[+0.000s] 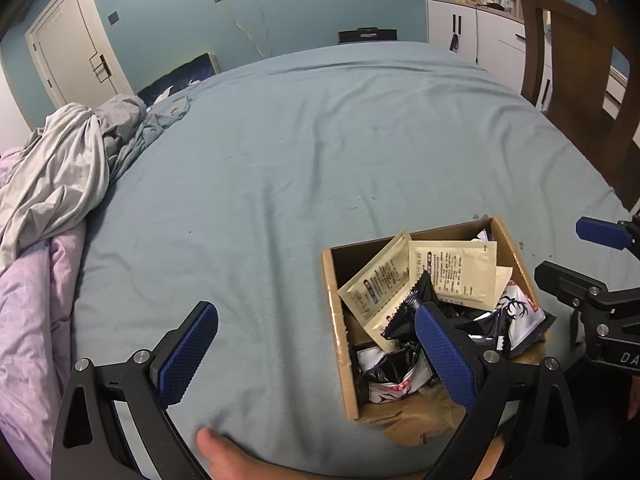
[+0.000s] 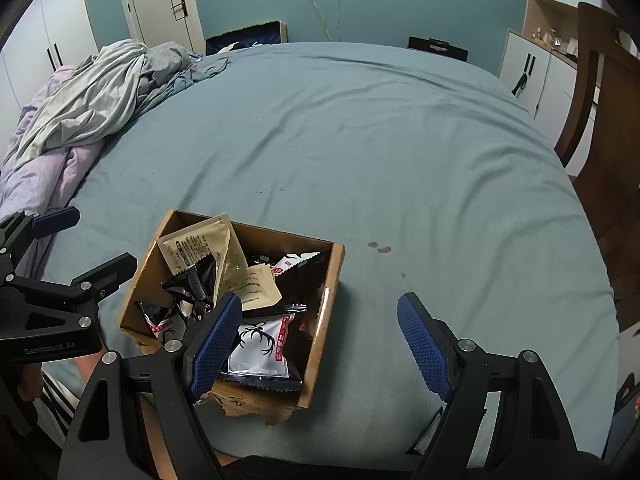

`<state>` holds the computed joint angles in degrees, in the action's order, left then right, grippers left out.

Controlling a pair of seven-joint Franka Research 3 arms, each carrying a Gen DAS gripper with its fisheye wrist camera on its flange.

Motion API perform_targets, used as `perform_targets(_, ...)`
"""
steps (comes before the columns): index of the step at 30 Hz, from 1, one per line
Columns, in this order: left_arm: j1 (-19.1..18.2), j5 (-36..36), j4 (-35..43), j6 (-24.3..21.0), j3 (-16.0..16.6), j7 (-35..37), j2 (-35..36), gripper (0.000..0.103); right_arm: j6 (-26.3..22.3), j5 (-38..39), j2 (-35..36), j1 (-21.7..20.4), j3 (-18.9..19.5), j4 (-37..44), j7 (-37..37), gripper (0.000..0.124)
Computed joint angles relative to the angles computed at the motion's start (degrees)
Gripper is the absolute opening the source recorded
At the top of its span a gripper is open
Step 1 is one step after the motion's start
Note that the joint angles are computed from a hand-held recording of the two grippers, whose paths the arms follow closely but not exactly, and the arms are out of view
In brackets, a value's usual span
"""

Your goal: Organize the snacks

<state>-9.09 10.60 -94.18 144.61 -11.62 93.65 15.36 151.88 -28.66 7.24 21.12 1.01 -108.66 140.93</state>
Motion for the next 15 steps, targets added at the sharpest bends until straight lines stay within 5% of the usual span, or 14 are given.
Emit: perform_targets(15,-0.5,1.7,0.2,0.4,0.2,-1.0,0.2,0.101,-1.6,1.0,1.0,0.5,-0.1,1.6,-2.3,0.080)
